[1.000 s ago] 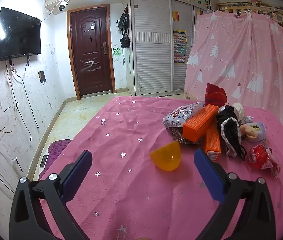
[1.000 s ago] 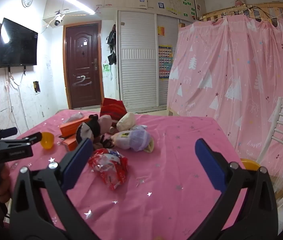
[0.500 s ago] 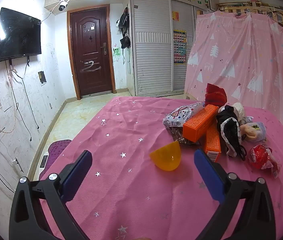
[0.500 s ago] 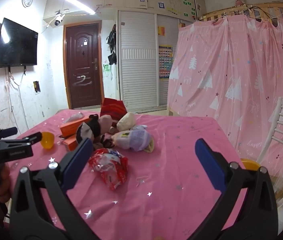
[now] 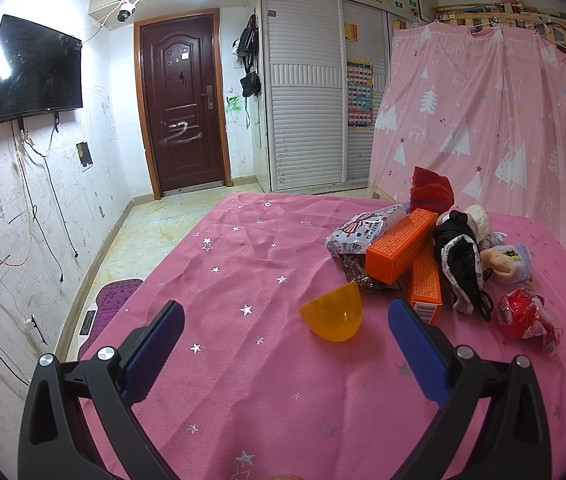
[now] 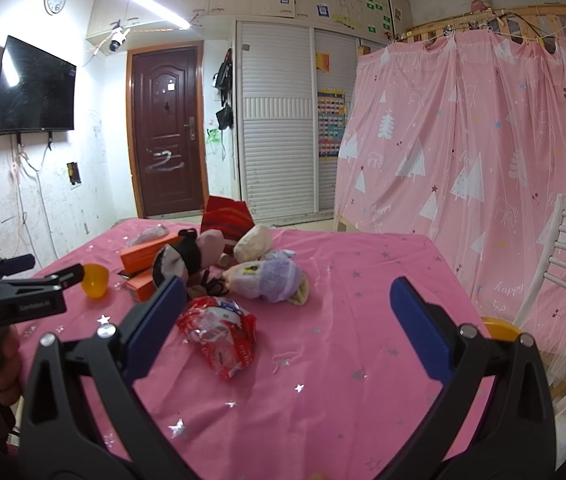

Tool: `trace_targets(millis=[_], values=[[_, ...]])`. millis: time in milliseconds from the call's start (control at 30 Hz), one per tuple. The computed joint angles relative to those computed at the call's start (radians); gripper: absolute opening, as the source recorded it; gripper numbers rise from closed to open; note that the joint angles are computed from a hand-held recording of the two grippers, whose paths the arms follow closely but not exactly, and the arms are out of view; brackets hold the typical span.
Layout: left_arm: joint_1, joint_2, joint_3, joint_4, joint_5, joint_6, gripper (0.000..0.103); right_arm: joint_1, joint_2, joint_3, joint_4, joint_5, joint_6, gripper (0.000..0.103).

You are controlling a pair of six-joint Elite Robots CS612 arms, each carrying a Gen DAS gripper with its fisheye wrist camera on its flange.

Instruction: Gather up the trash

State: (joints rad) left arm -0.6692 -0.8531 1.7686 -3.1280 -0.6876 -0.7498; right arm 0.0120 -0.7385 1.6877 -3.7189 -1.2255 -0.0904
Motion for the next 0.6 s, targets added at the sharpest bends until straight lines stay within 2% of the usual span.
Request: trace_targets(millis=[233,300,433,600], values=[[0.0,0.0,-0.001,0.0,-0.006,0.006,0.095,0.0,0.001,0.0,0.002,0.001,-0.002,0.099],[0.008,-0.003,-0.007,0.025,-0.041,0.003,0.095,-0.001,-0.004,-0.001,0.033,0.011,-0.015,0.099],[0.038,-0.005,-0.03,0.064,-0.161,0.018,0.095,-0.005,-0.021,-0.008,0.148,0.065,-0.072,0.099],[0.046,-0.012,-0.056,0.133,-0.209,0.076,0.095,-0.009,-0.029,-0.01,0.23,0.115,-0.117,0.099]])
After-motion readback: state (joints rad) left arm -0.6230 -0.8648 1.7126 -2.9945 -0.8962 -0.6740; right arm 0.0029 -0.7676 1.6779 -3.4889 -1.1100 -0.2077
